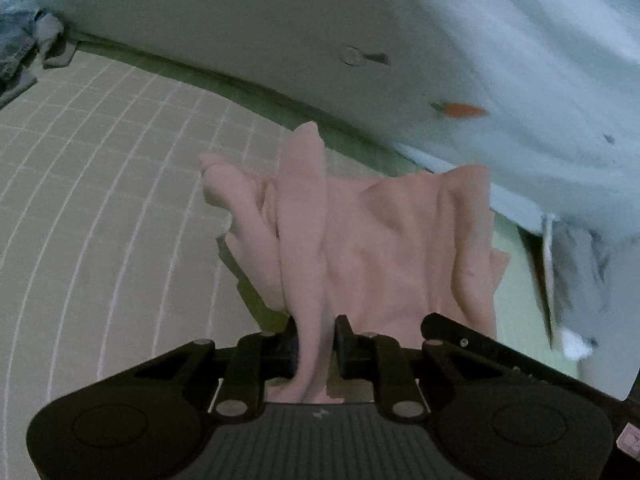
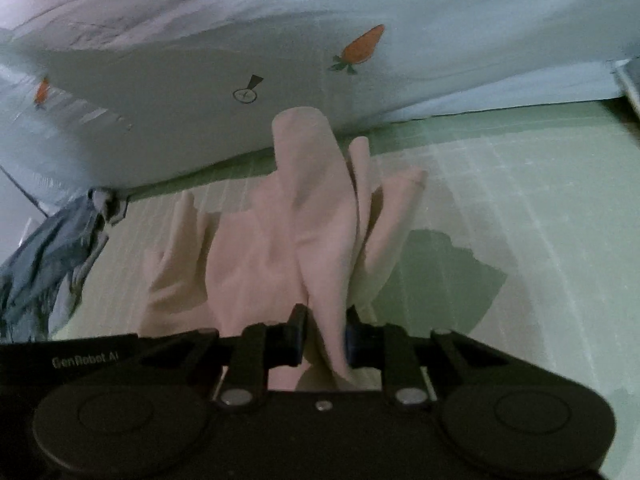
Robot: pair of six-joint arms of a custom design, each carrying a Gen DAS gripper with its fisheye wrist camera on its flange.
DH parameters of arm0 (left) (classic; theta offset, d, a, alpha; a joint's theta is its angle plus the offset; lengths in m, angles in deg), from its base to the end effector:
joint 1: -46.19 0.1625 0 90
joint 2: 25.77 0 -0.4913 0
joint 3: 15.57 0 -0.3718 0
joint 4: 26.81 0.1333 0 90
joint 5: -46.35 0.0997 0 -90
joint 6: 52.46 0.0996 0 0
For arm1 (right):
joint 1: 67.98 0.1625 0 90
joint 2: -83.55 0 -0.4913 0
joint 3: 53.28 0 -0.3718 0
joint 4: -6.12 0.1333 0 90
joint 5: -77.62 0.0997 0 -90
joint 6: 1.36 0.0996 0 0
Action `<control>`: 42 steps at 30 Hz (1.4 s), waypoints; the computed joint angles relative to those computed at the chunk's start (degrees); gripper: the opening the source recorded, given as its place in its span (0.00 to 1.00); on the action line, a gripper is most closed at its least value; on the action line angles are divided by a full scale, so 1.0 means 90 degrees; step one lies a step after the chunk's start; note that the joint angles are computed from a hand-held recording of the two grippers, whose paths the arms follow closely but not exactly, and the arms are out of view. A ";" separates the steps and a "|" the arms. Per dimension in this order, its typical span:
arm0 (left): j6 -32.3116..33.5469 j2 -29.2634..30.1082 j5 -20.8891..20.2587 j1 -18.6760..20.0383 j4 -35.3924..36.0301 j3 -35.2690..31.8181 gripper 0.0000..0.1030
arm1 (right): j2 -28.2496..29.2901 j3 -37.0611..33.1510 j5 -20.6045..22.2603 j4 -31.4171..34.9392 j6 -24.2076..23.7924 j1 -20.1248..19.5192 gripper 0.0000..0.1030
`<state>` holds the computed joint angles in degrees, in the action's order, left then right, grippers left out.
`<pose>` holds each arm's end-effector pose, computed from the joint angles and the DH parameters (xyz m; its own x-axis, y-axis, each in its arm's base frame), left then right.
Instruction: Fold clothes
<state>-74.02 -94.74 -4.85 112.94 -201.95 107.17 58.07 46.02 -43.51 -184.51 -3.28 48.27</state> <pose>-0.0261 -0.5565 0.3068 -0.9096 -0.2809 -0.3063 0.0030 0.7325 -0.6807 0.3717 -0.5688 -0.0143 -0.8571 -0.1962 0.4763 -0.4237 0.7943 -0.4353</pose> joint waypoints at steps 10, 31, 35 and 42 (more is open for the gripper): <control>-0.0001 -0.0218 -0.0023 -0.0791 0.0386 0.0835 0.17 | -0.0487 0.1578 -0.1059 -0.0937 0.1196 0.0408 0.20; -0.0416 0.1304 -0.0100 -0.1911 0.0084 0.0762 0.17 | -0.1575 0.3442 -0.1190 -0.2587 0.1096 -0.0395 0.20; -0.1257 0.2163 0.0193 -0.2313 -0.0200 0.0434 0.17 | -0.2332 0.3615 -0.0519 -0.2362 0.0106 -0.1136 0.20; -0.1750 0.3888 0.0255 -0.2699 -0.0566 -0.1102 0.17 | -0.3570 0.3073 0.0367 -0.1622 -0.1811 -0.2340 0.20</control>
<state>-89.77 -59.75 -2.55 88.65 -207.05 97.26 25.94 73.69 -40.20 -199.11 -19.58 27.21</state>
